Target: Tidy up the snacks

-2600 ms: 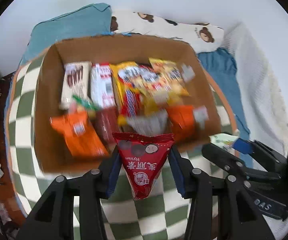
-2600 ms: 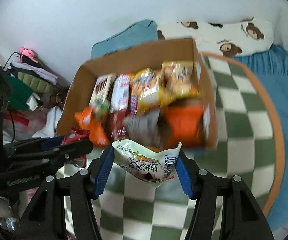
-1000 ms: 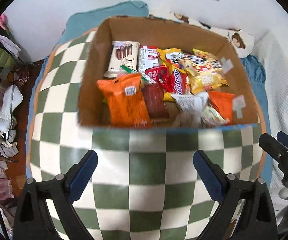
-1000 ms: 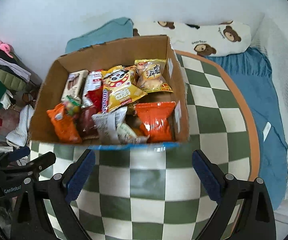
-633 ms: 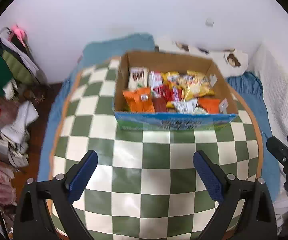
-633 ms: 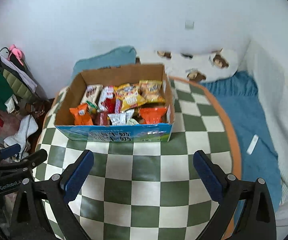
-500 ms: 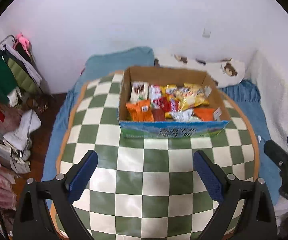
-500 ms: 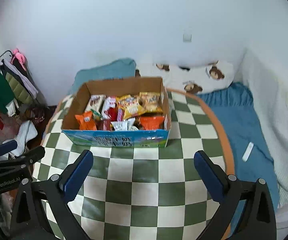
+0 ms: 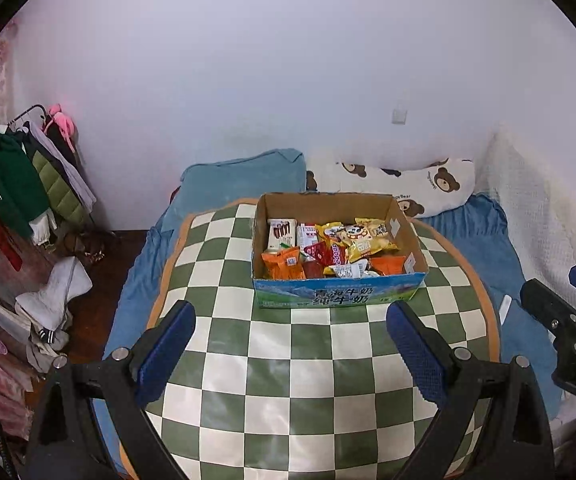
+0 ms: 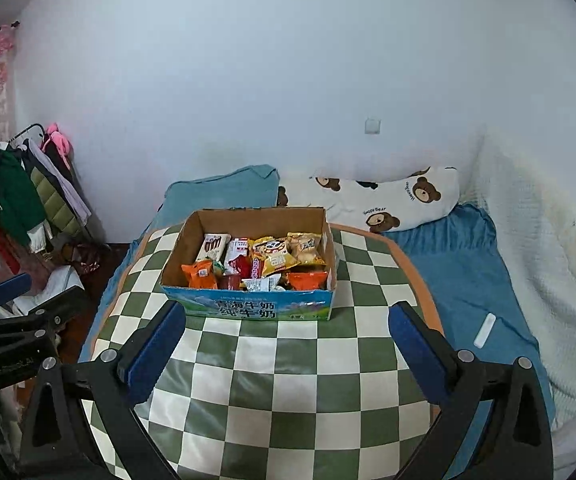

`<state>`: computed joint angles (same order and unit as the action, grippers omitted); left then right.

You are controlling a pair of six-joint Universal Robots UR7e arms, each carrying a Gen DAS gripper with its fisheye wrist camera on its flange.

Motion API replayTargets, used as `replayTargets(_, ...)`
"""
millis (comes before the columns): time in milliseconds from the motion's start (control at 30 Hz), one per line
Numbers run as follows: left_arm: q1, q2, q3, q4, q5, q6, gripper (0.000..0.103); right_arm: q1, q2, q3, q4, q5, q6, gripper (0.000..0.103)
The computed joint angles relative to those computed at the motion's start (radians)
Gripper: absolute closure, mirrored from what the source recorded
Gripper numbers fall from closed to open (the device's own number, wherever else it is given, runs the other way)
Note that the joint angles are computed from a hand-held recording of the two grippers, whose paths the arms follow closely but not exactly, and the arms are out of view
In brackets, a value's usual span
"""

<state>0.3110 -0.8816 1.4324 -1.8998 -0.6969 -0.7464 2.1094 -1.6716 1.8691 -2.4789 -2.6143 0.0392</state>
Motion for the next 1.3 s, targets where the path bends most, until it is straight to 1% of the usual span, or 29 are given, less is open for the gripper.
replayTargets(100,0.001,-0.001,0.011,-0.029,0.005,0.013,0.005,-0.004,-0.001,0.001,-0.003,-0.003,-0.001,0.000)
replayTargets(133,0.003,0.001,0.013,-0.037,0.001,0.016,0.004,-0.007,0.000,0.001,0.000,-0.003,-0.002,0.000)
replayTargets(167,0.007,0.004,0.016,-0.056,-0.008,0.026,0.001,-0.014,0.003,0.001,-0.003,0.000,-0.008,0.000)
replayTargets(200,0.010,0.008,0.015,-0.061,-0.009,0.028,0.000,-0.023,0.007,0.002,-0.013,0.005,-0.017,0.000)
replayTargets(267,0.017,0.024,0.005,-0.066,-0.007,0.034,0.000,-0.043,0.018,0.008,-0.056,0.020,-0.048,0.000)
replayTargets(433,0.045,0.069,-0.022,-0.090,0.028,0.054,0.000,-0.101,0.060,0.009,-0.171,0.066,-0.133,0.000)
replayTargets(600,0.076,0.106,-0.053,-0.111,0.042,0.065,0.000,-0.154,0.108,-0.009,-0.256,0.094,-0.189,0.000)
replayTargets(800,0.104,0.152,-0.094,-0.121,0.062,0.090,0.000,-0.216,0.160,-0.040,-0.324,0.124,-0.233,0.000)
replayTargets(1067,0.135,0.202,-0.134,-0.115,0.058,0.111,0.000,-0.276,0.193,-0.055,-0.311,0.153,-0.230,0.000)
replayTargets(1300,0.150,0.219,-0.146,-0.110,0.043,0.114,0.000,-0.292,0.198,-0.051,-0.309,0.160,-0.232,0.000)
